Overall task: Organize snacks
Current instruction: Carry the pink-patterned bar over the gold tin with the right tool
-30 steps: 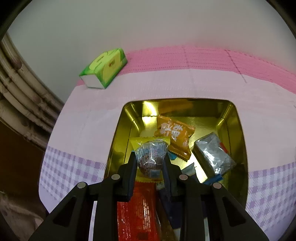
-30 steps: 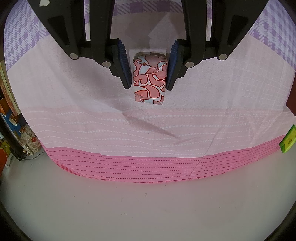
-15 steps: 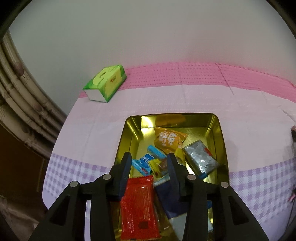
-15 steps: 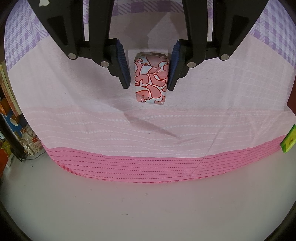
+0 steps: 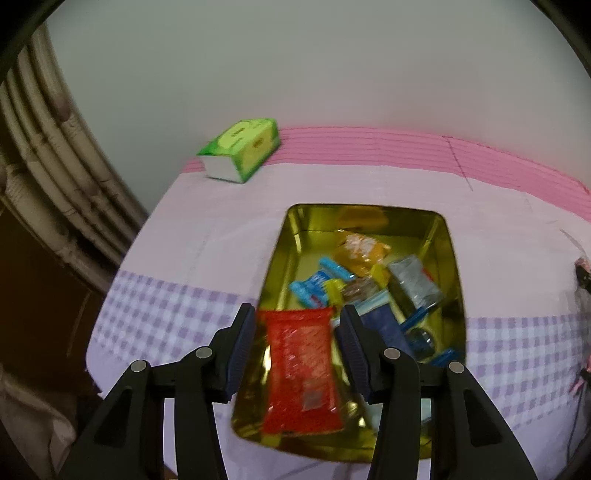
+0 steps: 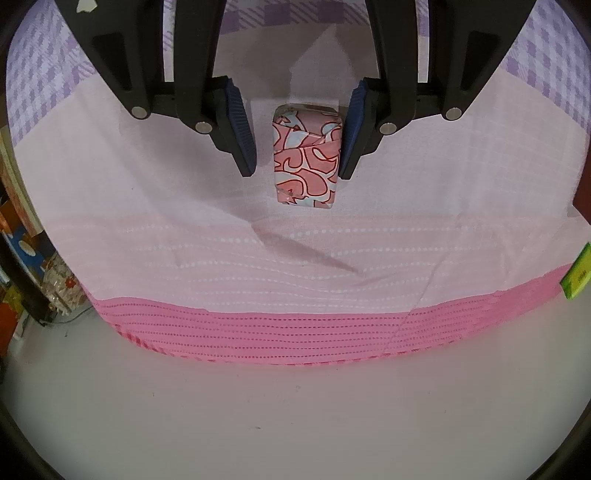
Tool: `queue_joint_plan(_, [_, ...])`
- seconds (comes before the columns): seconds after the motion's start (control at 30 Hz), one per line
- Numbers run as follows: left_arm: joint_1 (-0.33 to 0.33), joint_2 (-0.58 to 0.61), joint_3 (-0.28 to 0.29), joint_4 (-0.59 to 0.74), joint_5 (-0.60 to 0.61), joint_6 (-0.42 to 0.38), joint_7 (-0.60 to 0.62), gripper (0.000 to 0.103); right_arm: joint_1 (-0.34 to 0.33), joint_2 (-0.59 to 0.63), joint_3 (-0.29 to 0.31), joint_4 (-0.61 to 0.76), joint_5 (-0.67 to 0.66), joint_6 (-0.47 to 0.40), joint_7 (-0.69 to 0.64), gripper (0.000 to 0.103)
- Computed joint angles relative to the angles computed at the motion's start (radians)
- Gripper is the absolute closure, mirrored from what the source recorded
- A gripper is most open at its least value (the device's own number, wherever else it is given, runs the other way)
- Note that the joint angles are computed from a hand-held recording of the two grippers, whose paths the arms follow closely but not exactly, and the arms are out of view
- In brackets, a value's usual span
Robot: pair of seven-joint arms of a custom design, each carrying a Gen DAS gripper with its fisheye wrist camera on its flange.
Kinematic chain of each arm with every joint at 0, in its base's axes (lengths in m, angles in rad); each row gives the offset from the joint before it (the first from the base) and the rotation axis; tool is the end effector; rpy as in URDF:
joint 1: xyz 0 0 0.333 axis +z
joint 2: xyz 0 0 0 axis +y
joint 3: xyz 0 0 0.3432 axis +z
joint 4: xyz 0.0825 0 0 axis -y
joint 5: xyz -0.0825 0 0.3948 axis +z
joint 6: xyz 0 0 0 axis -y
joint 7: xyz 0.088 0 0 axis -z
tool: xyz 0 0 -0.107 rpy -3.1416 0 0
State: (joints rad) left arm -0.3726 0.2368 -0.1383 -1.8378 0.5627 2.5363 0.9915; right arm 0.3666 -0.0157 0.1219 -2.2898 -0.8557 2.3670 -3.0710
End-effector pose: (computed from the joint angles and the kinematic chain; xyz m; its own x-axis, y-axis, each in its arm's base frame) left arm 0.5863 -0.3276 0.4724 -0.2522 -0.9514 -0.1766 -0.7874 0.3079 -0.5341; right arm 0.4738 0.2417 0.3898 -0.5364 -0.8422 0.0551 -0.7024 0.4093 -0.5824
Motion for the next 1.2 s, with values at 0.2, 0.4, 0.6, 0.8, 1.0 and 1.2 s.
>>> queue_joint_plan(0.2, [0.01,-0.051,0.004,-0.069,0.051,0.007,-0.065,0.054,-0.001,0.003,-0.001,0.001,-0.009,0.013,-0.011,0.076])
queue_joint_plan(0.4, [0.025,-0.07,-0.008,-0.099,0.097,-0.008,-0.116,0.054,0.006,0.008,0.0,0.008,-0.001,-0.004,0.008,0.076])
queue_joint_plan(0.6, [0.039,-0.084,-0.013,-0.123,0.138,-0.012,-0.165,0.054,0.017,0.018,0.006,0.033,0.053,-0.029,-0.023,0.077])
queue_joint_plan(0.8, [0.059,-0.103,-0.02,-0.157,0.125,0.001,-0.179,0.054,0.039,0.028,0.016,0.065,0.087,-0.034,-0.037,0.077])
queue_joint_plan(1.0, [0.075,-0.117,-0.025,-0.182,0.122,0.011,-0.191,0.054,0.074,0.072,0.026,0.151,0.077,-0.023,-0.081,0.077])
queue_joint_plan(1.2, [0.086,-0.121,-0.025,-0.193,0.124,0.019,-0.207,0.054,0.12,0.141,0.025,0.272,0.065,0.006,-0.149,0.077])
